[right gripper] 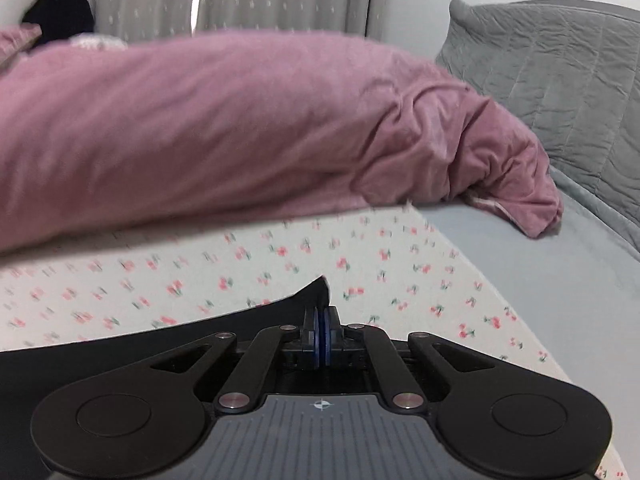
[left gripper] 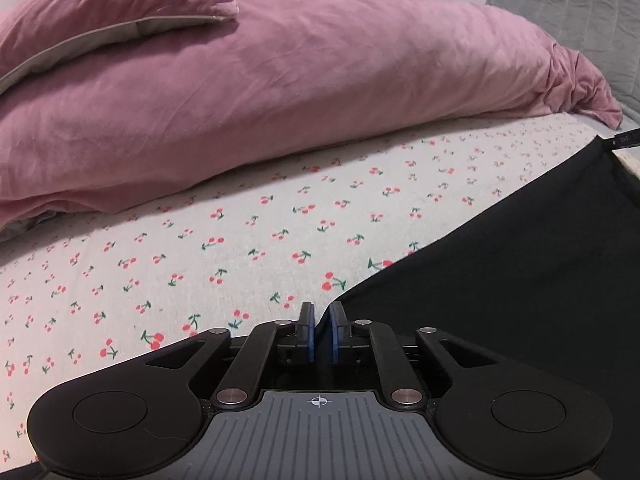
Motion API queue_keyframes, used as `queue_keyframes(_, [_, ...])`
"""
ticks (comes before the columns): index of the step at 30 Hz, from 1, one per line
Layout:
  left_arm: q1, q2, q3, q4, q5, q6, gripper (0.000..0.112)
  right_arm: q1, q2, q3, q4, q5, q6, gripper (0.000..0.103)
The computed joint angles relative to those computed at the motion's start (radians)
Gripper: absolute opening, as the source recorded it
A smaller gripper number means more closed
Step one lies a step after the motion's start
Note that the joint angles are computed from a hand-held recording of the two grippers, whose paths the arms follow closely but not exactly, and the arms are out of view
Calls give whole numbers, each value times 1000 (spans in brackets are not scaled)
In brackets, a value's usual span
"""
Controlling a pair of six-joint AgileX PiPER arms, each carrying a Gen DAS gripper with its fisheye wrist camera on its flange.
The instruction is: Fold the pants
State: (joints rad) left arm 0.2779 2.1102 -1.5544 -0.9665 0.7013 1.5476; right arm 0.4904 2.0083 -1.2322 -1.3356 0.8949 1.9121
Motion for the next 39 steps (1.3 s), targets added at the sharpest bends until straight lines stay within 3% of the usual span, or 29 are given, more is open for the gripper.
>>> queue_keyframes(2, [16,-28,25,-19,-13,22,35,2,38,-40,37,53,-43,34])
queue_keyframes(3, [29,-51,48,-47,-23,52,41,9,37,-38,44,81,-40,39])
queue_keyframes(5, [69,-106,103,-105,-14,105,59,27,-24,30,30,82,14,40])
queue_keyframes(8, [165,-178,161,-119,115,136,64,56,-142,123,80,-21,0,41])
queue_keyframes(11, [280,-230,218,-74,245,178,67,130,-202,171,182,-88,-128,43])
queue_keyframes(15, [436,-246,277,6,311,269,68,133,-282,354,211,-288,-69,42])
queue_keyframes(18, [525,-210,288,48,259,333,70,178,-334,459,159,-225,41,42])
queue_keyframes(22, [617,-184,234,80,281,309,73,249,-318,385,388,39,-129,43])
queue_keyframes(24, [647,-195,202,117,327,297,72,309,-320,352,442,126,-171,44])
queue_keyframes(27, [704,-207,160,93,387,334,72,415,-357,340,443,156,-151,53])
queue_keyframes(29, [728,-211,129,72,411,296,77,476,-352,301,439,178,-153,69])
queue_keyframes(34, [747,-204,44,66,468,107,87,574,-263,108,427,196,-265,77])
queue_keyframes(36, [726,-193,6,77,470,79,90,599,-214,13,431,193,-326,81])
queue_keyframes(39, [690,-188,-7,74,403,115,92,627,-132,-139,442,183,-447,86])
